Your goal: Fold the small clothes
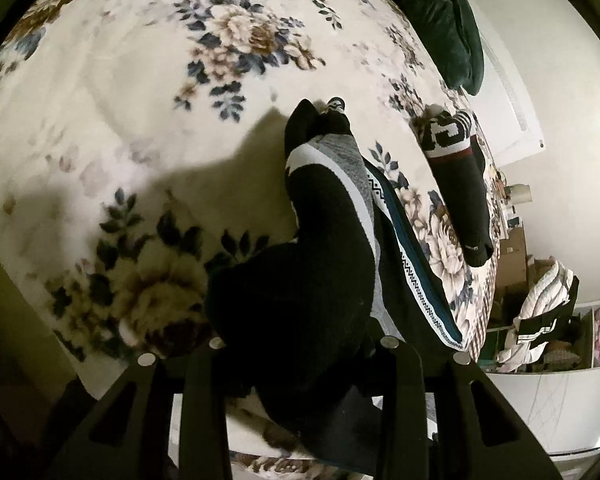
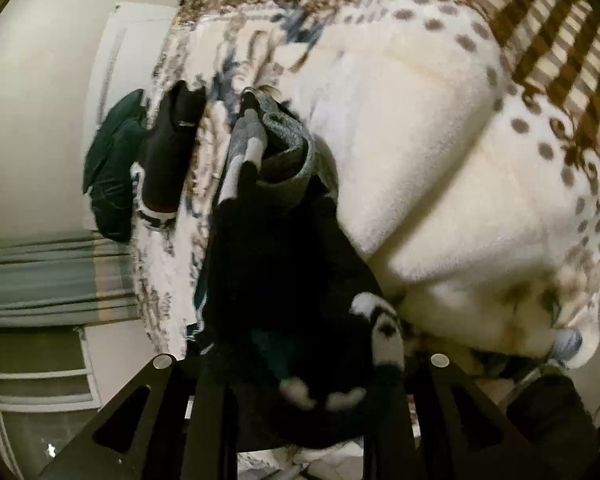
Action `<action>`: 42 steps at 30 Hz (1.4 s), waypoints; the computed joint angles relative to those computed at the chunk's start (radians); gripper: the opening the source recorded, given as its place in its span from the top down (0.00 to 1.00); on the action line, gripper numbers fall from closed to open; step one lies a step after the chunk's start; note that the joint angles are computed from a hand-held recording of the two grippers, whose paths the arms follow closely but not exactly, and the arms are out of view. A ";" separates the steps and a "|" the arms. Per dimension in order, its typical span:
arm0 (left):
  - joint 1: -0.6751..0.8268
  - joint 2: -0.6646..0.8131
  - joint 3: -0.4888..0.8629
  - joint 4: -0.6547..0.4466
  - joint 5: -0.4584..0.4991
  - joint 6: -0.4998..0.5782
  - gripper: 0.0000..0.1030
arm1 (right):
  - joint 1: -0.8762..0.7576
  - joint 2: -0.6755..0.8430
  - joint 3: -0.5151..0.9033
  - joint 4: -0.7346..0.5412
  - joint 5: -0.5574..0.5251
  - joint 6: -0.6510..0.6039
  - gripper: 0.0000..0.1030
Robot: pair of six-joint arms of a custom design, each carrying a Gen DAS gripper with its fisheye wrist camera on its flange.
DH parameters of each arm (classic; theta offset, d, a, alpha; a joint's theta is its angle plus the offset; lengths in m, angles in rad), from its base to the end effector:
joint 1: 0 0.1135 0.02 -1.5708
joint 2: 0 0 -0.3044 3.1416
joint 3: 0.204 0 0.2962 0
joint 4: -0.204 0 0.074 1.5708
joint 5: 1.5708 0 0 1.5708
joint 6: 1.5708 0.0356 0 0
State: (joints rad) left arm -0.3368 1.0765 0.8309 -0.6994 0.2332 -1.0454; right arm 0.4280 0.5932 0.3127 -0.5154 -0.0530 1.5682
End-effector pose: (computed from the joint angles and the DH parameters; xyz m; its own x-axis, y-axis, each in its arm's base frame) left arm 0.2192 -0.0855 0.2811 -0.7724 -0.6214 -0.1317 -0.4364 0.6699 -0.6007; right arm 0.1262 0.0596 0.1828 -0.4499 0.8924 0.0360 0.6489 0.2989 0.6997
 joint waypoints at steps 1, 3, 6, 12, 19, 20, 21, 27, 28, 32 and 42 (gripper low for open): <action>0.000 0.002 -0.001 0.001 0.002 -0.002 0.69 | 0.021 0.002 0.002 -0.004 0.018 0.016 0.78; 0.003 0.003 -0.002 0.000 0.006 -0.001 0.69 | 0.074 0.024 0.021 -0.035 0.060 0.043 0.78; 0.003 0.004 -0.004 -0.006 0.009 0.003 0.69 | 0.138 0.047 0.039 -0.055 0.101 0.077 0.78; -0.002 0.026 -0.017 0.018 0.002 0.017 0.69 | 0.105 0.153 -0.028 0.123 0.089 0.018 0.74; -0.020 0.010 0.021 -0.021 -0.041 0.036 0.70 | 0.092 0.175 -0.096 0.236 0.099 0.147 0.87; -0.020 -0.001 0.036 -0.038 -0.041 0.037 0.70 | 0.117 0.133 -0.076 0.177 0.114 0.164 0.88; -0.017 -0.005 0.049 -0.052 -0.038 0.037 0.70 | 0.143 0.085 -0.052 0.113 0.127 0.184 0.88; 0.029 -0.063 0.246 -0.307 0.001 0.044 0.70 | 0.216 -0.009 0.240 -0.263 0.115 0.142 0.88; 0.041 -0.071 0.289 -0.364 0.014 0.046 0.70 | 0.232 -0.002 0.293 -0.311 0.112 0.132 0.88; 0.117 -0.079 0.478 -0.612 0.097 0.075 0.70 | 0.378 0.026 0.511 -0.519 0.150 0.200 0.88; 0.110 0.035 0.525 -0.644 0.115 0.129 0.70 | 0.361 0.011 0.566 -0.609 0.053 0.330 0.88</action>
